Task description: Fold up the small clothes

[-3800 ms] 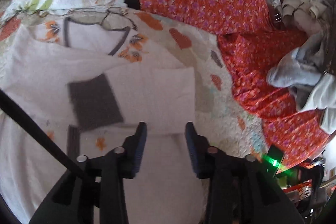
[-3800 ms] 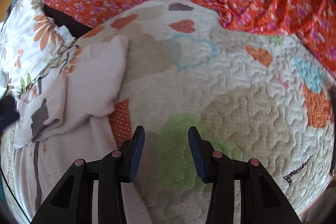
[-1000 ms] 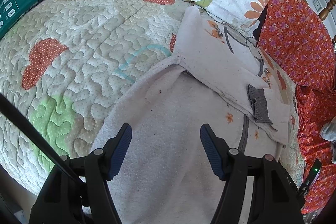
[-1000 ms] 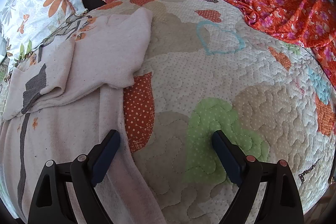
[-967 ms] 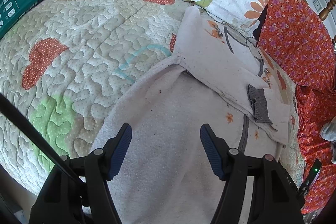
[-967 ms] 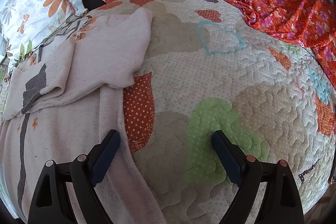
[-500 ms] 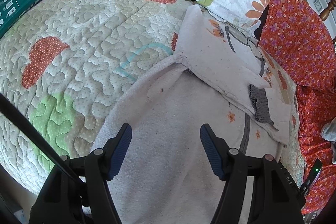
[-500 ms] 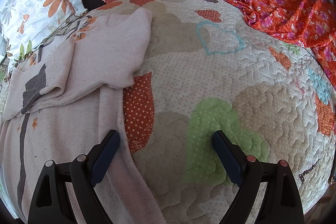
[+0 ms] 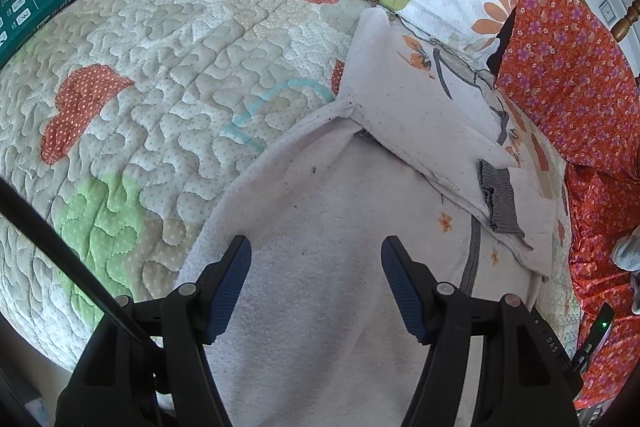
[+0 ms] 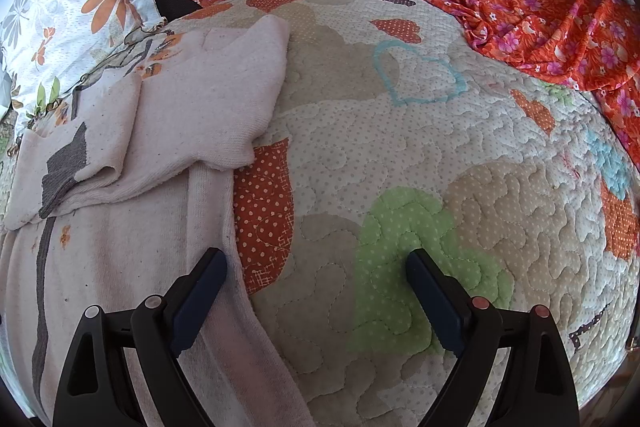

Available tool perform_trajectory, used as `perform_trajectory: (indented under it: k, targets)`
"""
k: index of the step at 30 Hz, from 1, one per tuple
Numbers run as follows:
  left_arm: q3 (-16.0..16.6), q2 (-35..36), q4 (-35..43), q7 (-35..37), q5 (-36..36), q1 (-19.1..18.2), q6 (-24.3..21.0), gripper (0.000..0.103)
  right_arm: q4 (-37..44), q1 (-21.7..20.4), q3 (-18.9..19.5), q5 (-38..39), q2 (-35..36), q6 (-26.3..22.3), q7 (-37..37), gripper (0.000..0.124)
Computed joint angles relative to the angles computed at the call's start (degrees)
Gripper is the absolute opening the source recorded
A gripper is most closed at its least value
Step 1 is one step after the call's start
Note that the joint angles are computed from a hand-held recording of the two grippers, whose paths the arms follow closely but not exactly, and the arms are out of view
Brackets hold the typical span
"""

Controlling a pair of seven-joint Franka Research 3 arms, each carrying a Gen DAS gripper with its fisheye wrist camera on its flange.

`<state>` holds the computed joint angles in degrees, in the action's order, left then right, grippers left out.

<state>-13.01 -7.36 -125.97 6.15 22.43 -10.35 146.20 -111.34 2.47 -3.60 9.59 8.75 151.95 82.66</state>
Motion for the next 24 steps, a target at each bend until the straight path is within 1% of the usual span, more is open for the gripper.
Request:
perform_trajectory:
  k: [4, 6, 10, 13, 16, 17, 18, 21, 23, 24]
  targets:
    - [0.26, 0.57, 0.58, 0.51, -0.36, 0.11, 0.00, 0.066, -0.05, 0.01, 0.01, 0.17, -0.05, -0.09, -0.05, 0.095]
    - [0.60, 1.19, 1.41, 0.37, -0.19, 0.51, 0.83, 0.066, 0.44, -0.25, 0.12, 1.01, 0.23, -0.58, -0.79, 0.095]
    - [1.07, 3.22, 4.02, -1.51, 3.81, 1.83, 2.64, 0.067, 0.61, -0.21, -0.04, 0.77, 0.40, -0.51, -0.79, 0.095]
    - [1.93, 7.07, 8.33, 1.81, 2.97, 2.12, 2.70, 0.068, 0.57, -0.15, -0.11, 0.47, 0.48, -0.22, -0.63, 0.095]
    - [2.39, 11.47, 13.20, 7.34, 0.75, 1.93, 4.08, 0.068, 0.39, 0.06, -0.25, -0.30, 0.54, 0.28, 0.01, 0.096]
    - [2.53, 12.85, 15.02, 9.01, 0.44, 1.79, 3.66, 0.068, 0.33, 0.12, -0.27, -0.51, 0.56, 0.43, 0.21, 0.097]
    - [2.89, 14.65, 17.67, 9.55, 1.70, 1.42, 1.83, 0.068, 0.23, 0.15, -0.27, -0.64, 0.53, 0.57, 0.33, 0.097]
    - [4.79, 17.82, 22.11, 6.37, 6.37, 0.32, -2.58, 0.071, 0.21, 0.09, -0.23, -0.62, 0.56, 0.68, 0.28, 0.098]
    - [5.41, 19.77, 24.18, 6.55, 6.65, 0.48, -4.27, 0.073, 0.25, 0.05, -0.23, -0.63, 0.63, 0.76, 0.17, 0.098]
    - [5.40, 21.55, 26.29, 8.79, 5.83, 0.74, -6.45, 0.073, 0.05, 0.14, -0.27, -0.87, 0.56, 0.99, 0.39, 0.099]
